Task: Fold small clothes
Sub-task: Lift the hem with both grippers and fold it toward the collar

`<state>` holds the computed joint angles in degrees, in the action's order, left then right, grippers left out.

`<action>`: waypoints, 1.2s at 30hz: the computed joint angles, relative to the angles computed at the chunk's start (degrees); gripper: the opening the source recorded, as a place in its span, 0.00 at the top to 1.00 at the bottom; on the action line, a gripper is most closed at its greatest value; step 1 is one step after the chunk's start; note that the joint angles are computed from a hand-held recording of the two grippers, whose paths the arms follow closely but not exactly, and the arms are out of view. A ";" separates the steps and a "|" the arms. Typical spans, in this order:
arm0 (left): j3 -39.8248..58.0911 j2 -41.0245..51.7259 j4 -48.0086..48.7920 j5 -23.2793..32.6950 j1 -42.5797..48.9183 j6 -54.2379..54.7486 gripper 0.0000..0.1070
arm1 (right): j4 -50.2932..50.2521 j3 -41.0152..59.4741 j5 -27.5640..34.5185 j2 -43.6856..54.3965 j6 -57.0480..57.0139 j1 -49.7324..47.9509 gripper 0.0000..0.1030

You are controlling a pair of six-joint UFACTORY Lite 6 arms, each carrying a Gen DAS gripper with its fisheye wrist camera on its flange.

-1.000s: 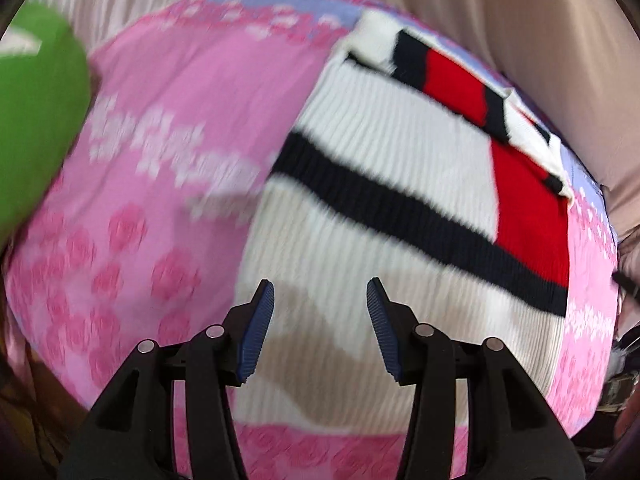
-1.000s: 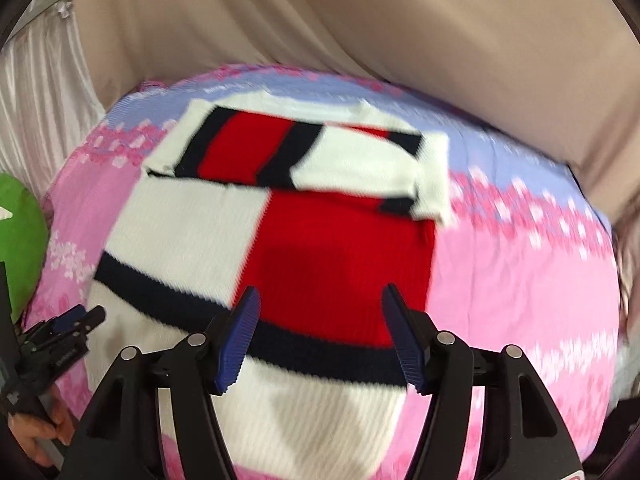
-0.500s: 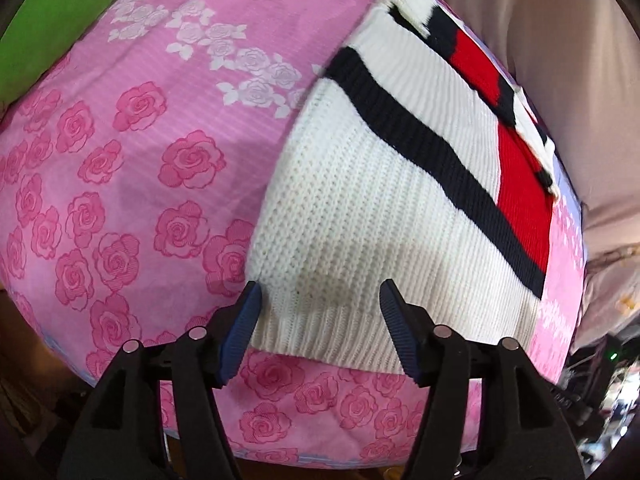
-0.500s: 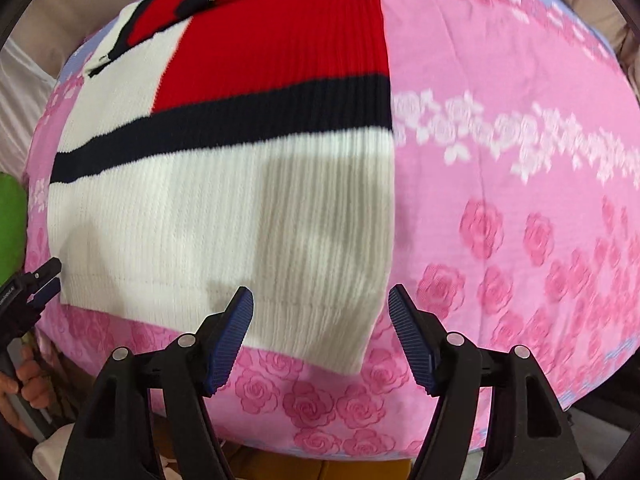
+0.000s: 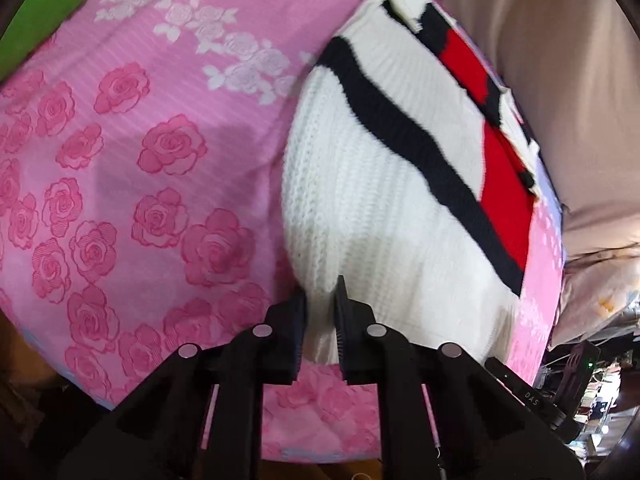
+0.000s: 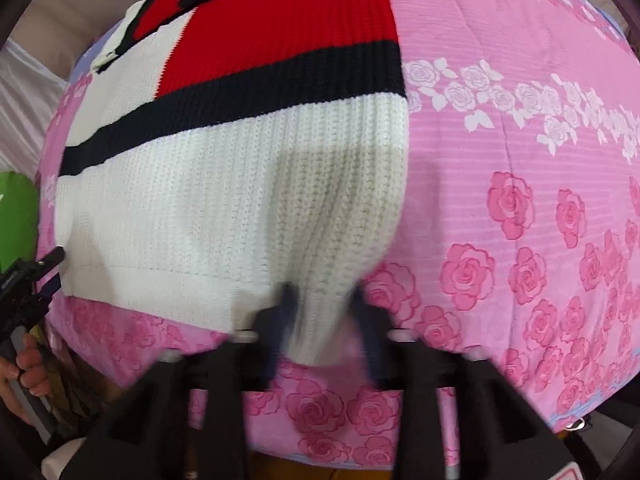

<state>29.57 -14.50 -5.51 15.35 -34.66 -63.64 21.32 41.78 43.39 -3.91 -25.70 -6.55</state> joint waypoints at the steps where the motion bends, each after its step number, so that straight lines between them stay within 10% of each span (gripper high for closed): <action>1: 1.29 -1.03 6.00 2.21 -1.70 -4.91 0.90 | -0.48 -0.74 -0.48 -1.79 0.37 0.88 0.89; 10: 6.35 -12.40 11.72 18.38 -15.89 -12.80 0.92 | -4.36 -0.66 7.07 -17.59 -8.12 -6.75 0.92; 18: 11.97 -15.37 7.63 26.98 -43.77 -30.39 0.92 | -18.36 -1.62 32.23 -27.89 -35.78 -35.41 0.93; 22: 20.52 -14.51 14.75 31.63 -27.73 -17.91 0.91 | -16.73 8.05 43.80 -25.44 -38.05 -36.31 0.93; 29: 36.27 18.87 10.64 11.27 6.04 13.06 0.91 | 5.83 36.70 17.88 10.96 -16.50 -12.58 0.93; 36: 51.35 41.87 16.11 10.20 9.73 8.92 0.87 | 10.04 55.64 3.04 41.07 -3.71 -3.87 0.91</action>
<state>80.91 27.37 10.60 25.55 -24.92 -54.72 31.36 97.42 46.44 37.16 -29.41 -10.42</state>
